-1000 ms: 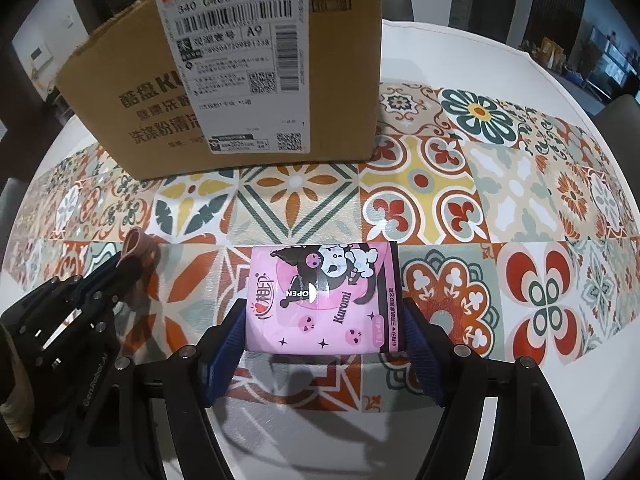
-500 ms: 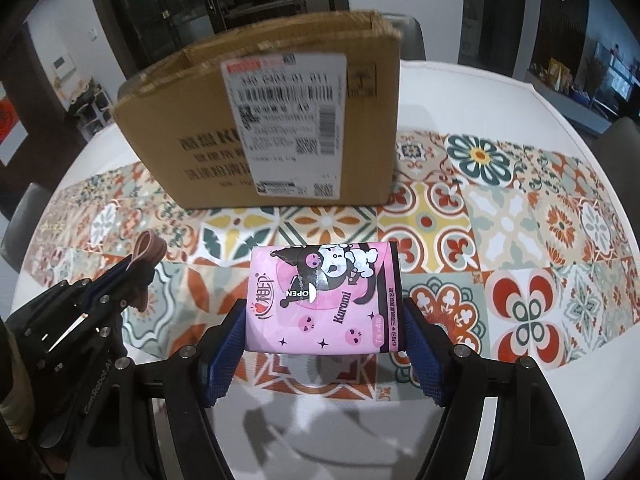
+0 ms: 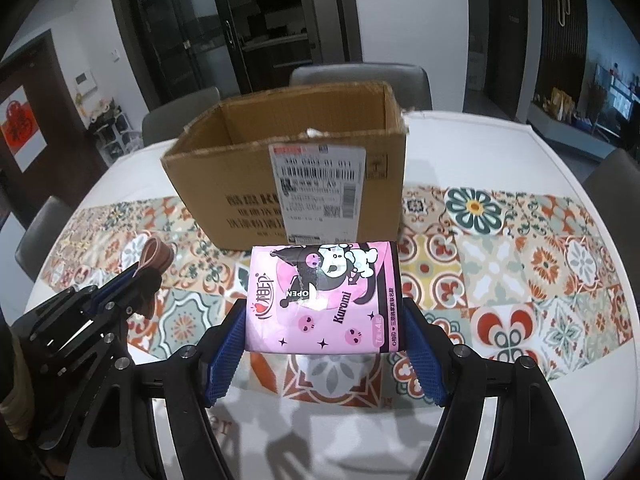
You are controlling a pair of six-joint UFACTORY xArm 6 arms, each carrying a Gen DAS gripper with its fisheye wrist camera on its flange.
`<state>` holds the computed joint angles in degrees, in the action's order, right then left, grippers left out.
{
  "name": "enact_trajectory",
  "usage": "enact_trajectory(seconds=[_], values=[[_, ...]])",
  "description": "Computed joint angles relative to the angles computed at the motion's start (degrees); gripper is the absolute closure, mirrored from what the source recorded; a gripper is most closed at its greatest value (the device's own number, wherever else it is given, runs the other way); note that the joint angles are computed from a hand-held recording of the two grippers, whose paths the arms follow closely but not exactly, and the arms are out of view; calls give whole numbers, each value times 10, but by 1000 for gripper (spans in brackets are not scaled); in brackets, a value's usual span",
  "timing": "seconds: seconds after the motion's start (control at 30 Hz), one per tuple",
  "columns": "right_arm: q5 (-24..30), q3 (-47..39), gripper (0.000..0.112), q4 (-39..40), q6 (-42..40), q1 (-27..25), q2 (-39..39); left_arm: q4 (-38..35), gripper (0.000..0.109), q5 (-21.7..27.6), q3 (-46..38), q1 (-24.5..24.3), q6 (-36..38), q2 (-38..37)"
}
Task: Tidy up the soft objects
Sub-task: 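Lift and carry the ring and Kuromi pack over the box with both tools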
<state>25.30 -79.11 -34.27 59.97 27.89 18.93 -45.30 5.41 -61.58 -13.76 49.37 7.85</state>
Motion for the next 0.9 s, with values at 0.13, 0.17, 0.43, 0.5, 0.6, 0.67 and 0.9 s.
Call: enact_trajectory(seconds=[0.13,0.17,0.43,0.5,0.6,0.67,0.9], values=[[-5,4,38,-27,19,0,-12,-22,99,-8,-2,-3,25,-10],[-8,5,38,-33,24,0,-15,-25,99,-10,-2,-5,28,-13],[-16,-1,38,-95,64,-4,-30,-103,99,-37,-22,-18,113,-26],[-18,-6,38,-111,74,-5,-33,-133,99,-45,-32,-22,145,-27],[-19,-13,38,-137,89,-6,-37,-174,99,-53,-45,-27,187,-28],[-21,-18,38,-153,98,-7,-38,-200,99,-57,-55,-29,214,-28],[-28,-41,38,-199,123,-11,-37,-228,99,-61,-95,-25,236,-13]])
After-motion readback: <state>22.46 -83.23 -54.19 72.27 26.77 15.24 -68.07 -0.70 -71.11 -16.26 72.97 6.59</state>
